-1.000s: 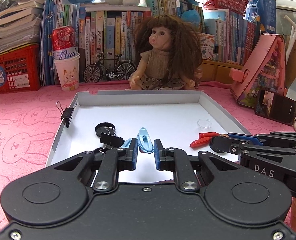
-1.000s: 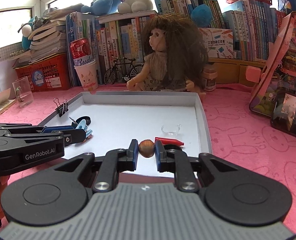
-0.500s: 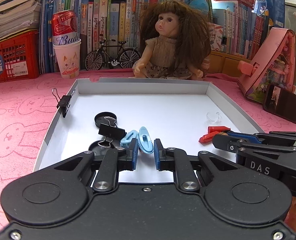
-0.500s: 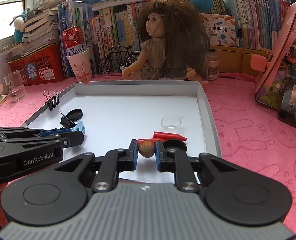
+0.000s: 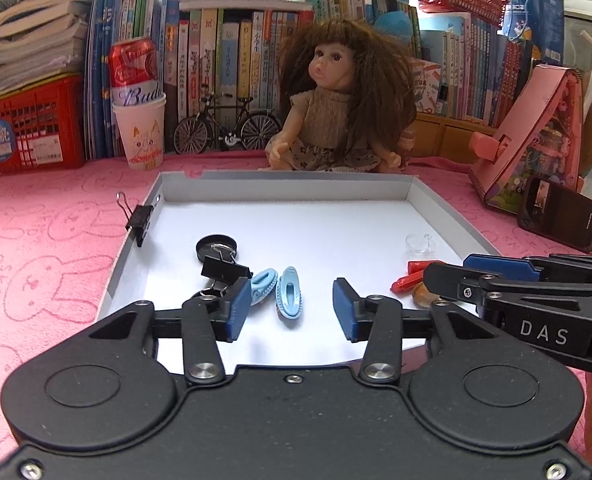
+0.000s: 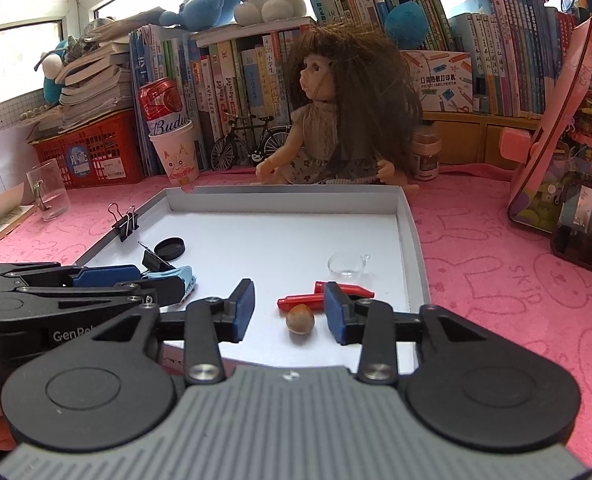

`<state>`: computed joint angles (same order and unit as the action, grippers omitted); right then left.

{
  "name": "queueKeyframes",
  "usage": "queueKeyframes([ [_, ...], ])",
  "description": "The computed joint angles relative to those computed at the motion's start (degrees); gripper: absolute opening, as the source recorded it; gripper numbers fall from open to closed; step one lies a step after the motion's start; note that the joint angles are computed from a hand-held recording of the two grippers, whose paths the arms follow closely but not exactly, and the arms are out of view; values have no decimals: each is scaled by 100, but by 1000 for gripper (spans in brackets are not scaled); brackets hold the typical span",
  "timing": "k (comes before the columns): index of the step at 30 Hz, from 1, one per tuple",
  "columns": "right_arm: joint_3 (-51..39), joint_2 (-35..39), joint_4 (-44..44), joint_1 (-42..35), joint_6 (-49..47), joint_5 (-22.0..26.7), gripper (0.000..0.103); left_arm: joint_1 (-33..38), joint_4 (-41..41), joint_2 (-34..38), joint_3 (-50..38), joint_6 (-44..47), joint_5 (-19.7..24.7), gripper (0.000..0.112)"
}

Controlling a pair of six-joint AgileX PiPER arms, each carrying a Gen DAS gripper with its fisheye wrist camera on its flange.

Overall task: Organize rigid objects
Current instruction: 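Withdraw both tools toward the black round cap and second acorn on the table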

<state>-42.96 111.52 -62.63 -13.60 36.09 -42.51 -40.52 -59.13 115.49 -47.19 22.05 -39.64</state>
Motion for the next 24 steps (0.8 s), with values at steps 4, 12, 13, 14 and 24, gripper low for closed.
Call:
queueKeyframes([
  [4,134,-125,-373,-278,121,-235,67,-187,89,-254,314,-140,-164,55],
  [12,597,-388,-900,-975,-293,-807,77,-739,138,-693,1040,-392,-604,71],
  [13,659,-415,-972,-1069,-374,-877,78,-821,122,-726,1115,-401,-668,73],
  [14,720,-440,-1031,-1154,-462,-937,79,-914,92,-755,1185,-405,-724,75],
  [24,1239,-540,-1673,-1962,-1345,-1355,83,-1802,-98,-926,1764,-593,-998,77],
])
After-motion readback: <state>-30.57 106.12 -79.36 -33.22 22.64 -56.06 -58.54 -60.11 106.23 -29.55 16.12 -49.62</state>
